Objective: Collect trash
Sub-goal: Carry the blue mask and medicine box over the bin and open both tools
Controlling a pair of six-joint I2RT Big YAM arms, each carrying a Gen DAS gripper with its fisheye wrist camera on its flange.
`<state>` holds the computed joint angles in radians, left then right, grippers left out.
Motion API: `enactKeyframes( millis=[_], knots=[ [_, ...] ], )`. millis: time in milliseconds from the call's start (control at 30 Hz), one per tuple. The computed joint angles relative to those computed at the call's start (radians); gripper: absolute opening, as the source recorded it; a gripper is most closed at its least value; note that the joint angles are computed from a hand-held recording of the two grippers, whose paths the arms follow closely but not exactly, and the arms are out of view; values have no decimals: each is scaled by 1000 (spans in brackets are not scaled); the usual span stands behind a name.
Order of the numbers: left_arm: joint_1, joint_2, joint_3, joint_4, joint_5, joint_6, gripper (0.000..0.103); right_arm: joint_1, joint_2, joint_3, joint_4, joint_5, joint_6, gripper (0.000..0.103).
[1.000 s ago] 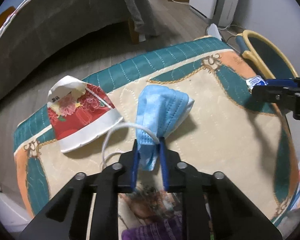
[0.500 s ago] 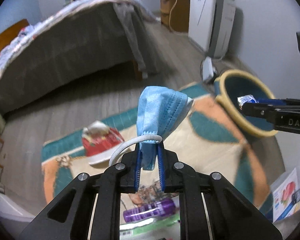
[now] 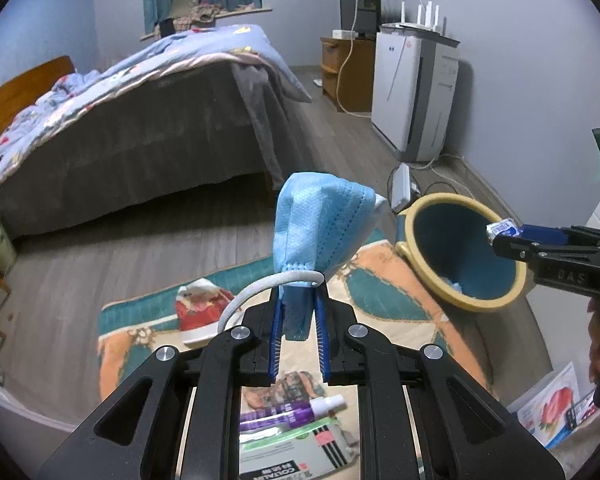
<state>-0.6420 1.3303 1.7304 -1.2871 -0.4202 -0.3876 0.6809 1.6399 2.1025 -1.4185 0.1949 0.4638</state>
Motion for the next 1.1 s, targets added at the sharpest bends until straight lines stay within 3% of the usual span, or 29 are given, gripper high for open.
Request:
enactKeyframes(
  millis=[433, 667, 833, 933, 1033, 1100],
  knots=[
    [-27, 83, 25, 27, 26, 82, 16, -89, 25, -15, 43, 1, -36, 58],
    [-51, 207, 112, 69, 120, 140, 16, -184, 6, -106, 66, -45, 27, 58],
    [-49, 322, 198, 70, 233, 123, 16, -235, -20, -174, 84, -79, 71, 58],
    [-54, 387, 249, 65, 264, 135, 17, -256, -34, -202, 98, -98, 89, 58],
    [-59, 423, 274, 97, 282, 149, 26, -266, -43, -216, 109, -114, 98, 58],
    [-63, 440, 289, 112, 291, 158, 45, -272, -44, -219, 111, -121, 105, 58]
  ],
)
